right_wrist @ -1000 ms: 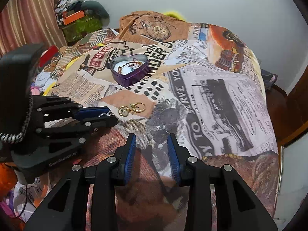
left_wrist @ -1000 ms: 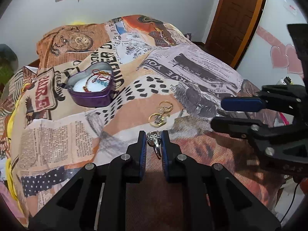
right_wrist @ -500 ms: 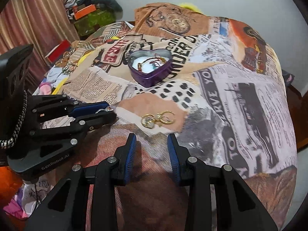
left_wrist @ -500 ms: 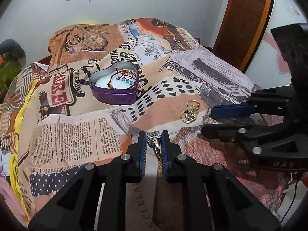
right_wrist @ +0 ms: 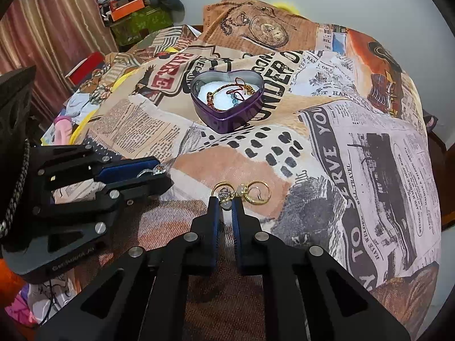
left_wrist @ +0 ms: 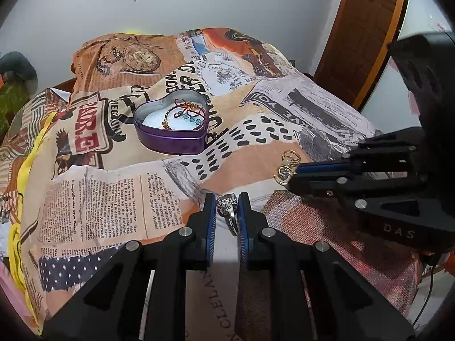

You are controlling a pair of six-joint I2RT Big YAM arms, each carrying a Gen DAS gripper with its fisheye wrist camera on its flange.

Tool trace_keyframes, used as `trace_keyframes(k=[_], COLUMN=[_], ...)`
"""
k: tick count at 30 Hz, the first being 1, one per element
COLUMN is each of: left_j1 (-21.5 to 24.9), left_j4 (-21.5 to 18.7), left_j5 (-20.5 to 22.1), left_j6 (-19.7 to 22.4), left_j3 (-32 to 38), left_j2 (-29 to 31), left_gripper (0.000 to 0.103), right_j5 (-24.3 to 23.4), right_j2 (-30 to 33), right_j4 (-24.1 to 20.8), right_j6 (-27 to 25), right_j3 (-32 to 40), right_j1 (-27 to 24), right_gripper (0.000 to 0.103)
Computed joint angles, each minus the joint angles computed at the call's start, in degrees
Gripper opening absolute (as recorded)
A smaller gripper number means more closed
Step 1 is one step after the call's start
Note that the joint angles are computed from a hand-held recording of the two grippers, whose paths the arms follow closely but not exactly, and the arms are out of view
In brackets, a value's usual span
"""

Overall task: Organize jewelry
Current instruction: 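Grasp the silver keychain with the left tool while the right tool reaches the gold keyring, then close the right tool on a gold ring while the left tool holds the keychain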

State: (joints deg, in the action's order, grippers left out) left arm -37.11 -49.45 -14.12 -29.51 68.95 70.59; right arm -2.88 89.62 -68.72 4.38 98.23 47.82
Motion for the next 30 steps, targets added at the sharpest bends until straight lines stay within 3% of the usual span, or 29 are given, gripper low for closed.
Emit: trace_keyframes(k=[24, 30], left_j1=[-1.87, -1.82], left_j4=[-1.13, -1.16], left_j5=[-1.20, -0.86], left_j6=[-0.97, -0.70], left_j3=[1.61, 1.75], left_j2=[0.30, 0.78], left_gripper=[0.014, 0.014], right_j5=[3.23, 3.01], right_j2=[-7.27, -7.54], right_j4=[-2.02, -1.33], right_j6=[-0.73, -0.81], right_j3=[-5.91, -5.34], right_j1=[-3.14, -3.17], right_gripper=[0.008, 0.018])
